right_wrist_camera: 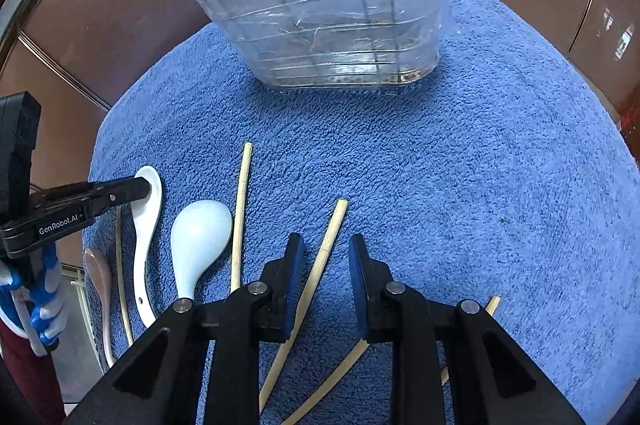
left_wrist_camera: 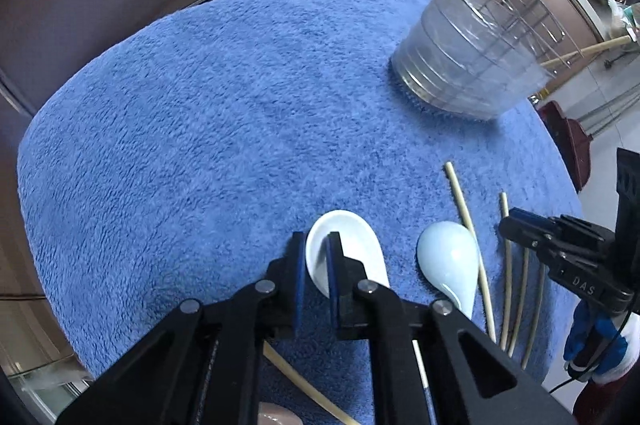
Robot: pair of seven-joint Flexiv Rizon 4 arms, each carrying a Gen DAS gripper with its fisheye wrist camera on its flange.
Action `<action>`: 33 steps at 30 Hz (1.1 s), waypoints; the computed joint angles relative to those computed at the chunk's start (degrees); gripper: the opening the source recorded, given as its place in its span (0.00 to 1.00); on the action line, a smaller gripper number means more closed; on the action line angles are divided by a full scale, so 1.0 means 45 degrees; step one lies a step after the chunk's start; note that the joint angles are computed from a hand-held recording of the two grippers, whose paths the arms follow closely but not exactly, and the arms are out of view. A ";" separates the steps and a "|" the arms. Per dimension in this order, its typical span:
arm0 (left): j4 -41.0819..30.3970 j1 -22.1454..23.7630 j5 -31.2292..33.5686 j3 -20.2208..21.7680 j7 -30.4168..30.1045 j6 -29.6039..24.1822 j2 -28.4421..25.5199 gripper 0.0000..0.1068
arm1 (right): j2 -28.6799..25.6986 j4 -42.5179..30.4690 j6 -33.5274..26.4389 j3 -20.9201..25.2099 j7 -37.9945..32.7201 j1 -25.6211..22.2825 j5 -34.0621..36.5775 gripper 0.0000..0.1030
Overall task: Organize utensils
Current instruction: 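Grasp the white spoon with the left tool while the right tool grasps a chopstick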
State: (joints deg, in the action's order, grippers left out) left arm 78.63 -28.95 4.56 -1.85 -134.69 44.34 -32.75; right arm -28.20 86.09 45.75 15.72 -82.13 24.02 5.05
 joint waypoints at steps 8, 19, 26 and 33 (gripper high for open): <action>0.0344 0.0345 -0.0784 -0.0388 0.0858 0.0567 -0.0113 0.17 | -0.0163 -0.0507 -0.0583 0.0042 -0.0431 -0.0192 0.0217 0.22; -0.0210 -0.0341 0.0110 0.0182 0.0131 0.0269 -0.0290 0.07 | -0.0125 -0.0545 -0.0692 -0.0005 -0.0436 -0.0333 0.0520 0.09; -0.0196 -0.0720 0.1166 0.0408 -0.0214 0.0358 0.0118 0.03 | 0.0329 -0.0222 -0.0287 0.0407 -0.0960 -0.0866 0.1779 0.07; -0.0186 -0.1880 0.3574 0.1130 -0.2129 0.0725 0.0961 0.03 | 0.1803 0.1215 0.1408 0.0827 -0.2688 -0.1278 0.2980 0.06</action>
